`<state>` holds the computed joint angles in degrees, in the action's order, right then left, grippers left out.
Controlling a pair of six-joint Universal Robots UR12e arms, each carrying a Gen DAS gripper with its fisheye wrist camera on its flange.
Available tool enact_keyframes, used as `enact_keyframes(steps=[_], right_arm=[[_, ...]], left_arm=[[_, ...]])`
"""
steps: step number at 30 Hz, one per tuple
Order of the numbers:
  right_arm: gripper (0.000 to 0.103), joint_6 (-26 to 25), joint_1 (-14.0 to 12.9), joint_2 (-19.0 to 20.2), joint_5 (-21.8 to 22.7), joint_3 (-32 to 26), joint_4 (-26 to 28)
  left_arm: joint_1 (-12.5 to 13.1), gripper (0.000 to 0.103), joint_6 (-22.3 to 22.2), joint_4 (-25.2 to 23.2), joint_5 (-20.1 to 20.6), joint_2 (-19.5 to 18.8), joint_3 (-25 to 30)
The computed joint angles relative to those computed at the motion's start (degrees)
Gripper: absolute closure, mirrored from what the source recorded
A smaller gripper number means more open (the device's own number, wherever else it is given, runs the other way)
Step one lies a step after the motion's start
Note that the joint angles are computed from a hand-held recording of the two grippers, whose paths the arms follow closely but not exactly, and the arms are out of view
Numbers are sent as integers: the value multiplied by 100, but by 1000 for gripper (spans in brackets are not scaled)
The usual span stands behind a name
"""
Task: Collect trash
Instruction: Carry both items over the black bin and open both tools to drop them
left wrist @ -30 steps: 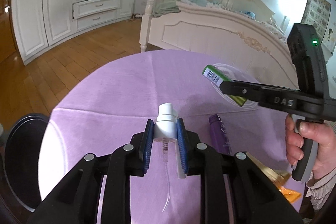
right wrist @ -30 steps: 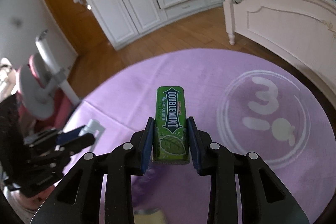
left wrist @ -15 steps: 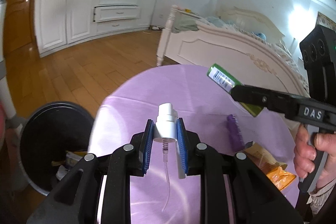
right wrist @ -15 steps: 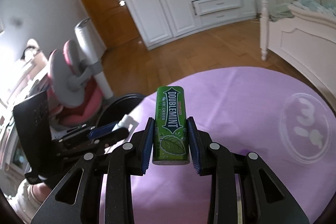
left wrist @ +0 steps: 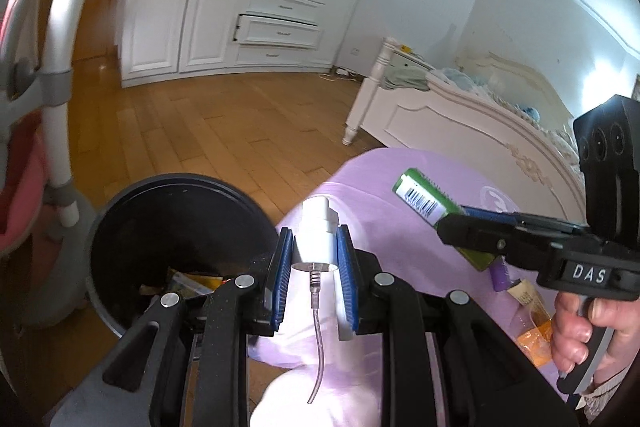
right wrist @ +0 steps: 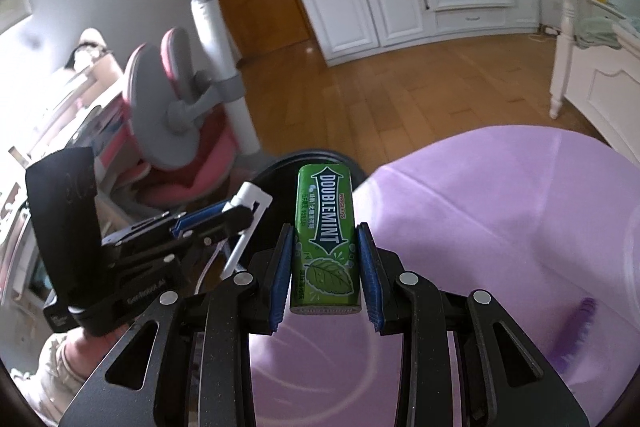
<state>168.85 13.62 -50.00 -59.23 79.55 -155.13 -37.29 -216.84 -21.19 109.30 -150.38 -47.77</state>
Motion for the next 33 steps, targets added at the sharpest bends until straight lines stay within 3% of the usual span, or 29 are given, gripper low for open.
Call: enact_keyframes(steps=[19,33], right_arm=[[71,21,372,678,88,-965,1099],[71,-29,478,958,-5,-1366,1433]], left_arm=[[243,80,-805,568,9,491,-1249],[335,80,-1068,625,-77,548,-1488]])
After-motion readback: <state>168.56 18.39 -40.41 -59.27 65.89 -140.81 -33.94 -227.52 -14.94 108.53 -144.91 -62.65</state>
